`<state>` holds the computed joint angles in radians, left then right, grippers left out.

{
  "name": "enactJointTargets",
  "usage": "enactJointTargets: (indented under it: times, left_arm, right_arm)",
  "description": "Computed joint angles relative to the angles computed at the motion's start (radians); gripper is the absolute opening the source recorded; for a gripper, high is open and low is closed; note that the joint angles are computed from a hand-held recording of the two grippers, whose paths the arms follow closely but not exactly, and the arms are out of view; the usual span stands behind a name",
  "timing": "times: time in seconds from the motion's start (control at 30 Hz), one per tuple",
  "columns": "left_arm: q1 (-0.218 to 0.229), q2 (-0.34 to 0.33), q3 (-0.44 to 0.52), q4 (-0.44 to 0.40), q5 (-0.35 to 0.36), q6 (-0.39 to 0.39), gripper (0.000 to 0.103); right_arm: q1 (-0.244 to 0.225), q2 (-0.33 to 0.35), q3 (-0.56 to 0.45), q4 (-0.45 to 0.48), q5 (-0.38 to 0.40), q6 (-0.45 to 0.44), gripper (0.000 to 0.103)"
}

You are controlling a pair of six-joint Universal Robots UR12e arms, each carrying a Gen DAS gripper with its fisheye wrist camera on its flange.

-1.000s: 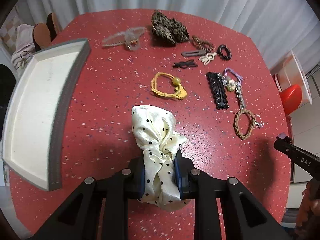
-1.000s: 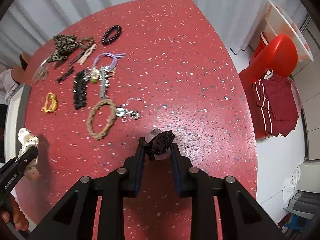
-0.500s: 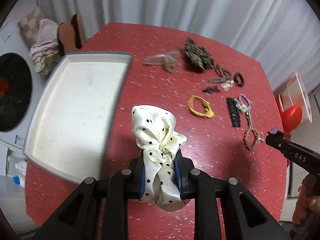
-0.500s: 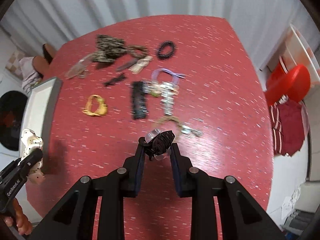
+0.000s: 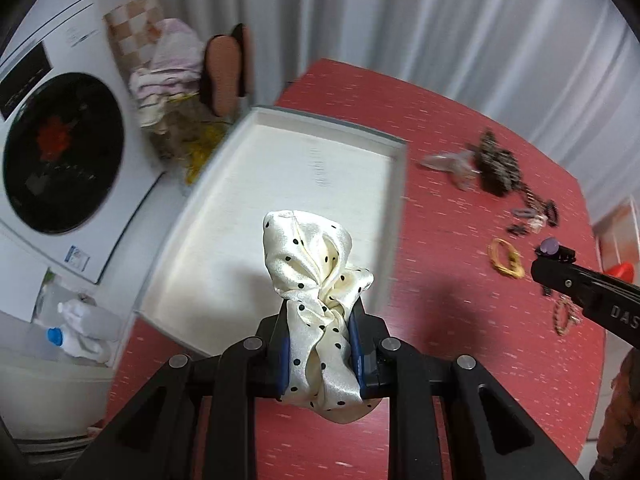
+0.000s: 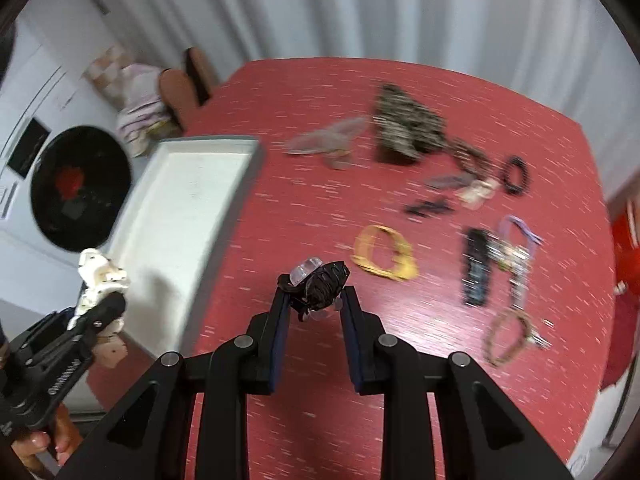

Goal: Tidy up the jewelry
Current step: 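Carry the scrunchie and claw clip in both tools over the white tray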

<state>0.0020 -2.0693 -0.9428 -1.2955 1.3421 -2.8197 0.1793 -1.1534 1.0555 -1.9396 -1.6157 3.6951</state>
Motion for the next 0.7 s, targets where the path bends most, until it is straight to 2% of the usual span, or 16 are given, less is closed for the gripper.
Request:
enactJointTargets:
  times: [0.3,0.4,0.7]
  left_arm:
    - [0.028,-0.066,0.055,0.007,0.049,-0.003,0.025]
    - [0.030,-0.086,0.068,0.000,0.063,0.000,0.025]
    - [0.029,-0.135,0.108,-0.046,0.089,0.002,0.025]
  right_arm:
    - [0.043,0.149,-0.200,0.028,0.109,-0.060,0.028]
    - [0.046,0.187,-0.242,0.045,0.159,-0.061,0.028]
    - [0.048,0.288,-0.357,0.150,0.229,-0.053,0.028]
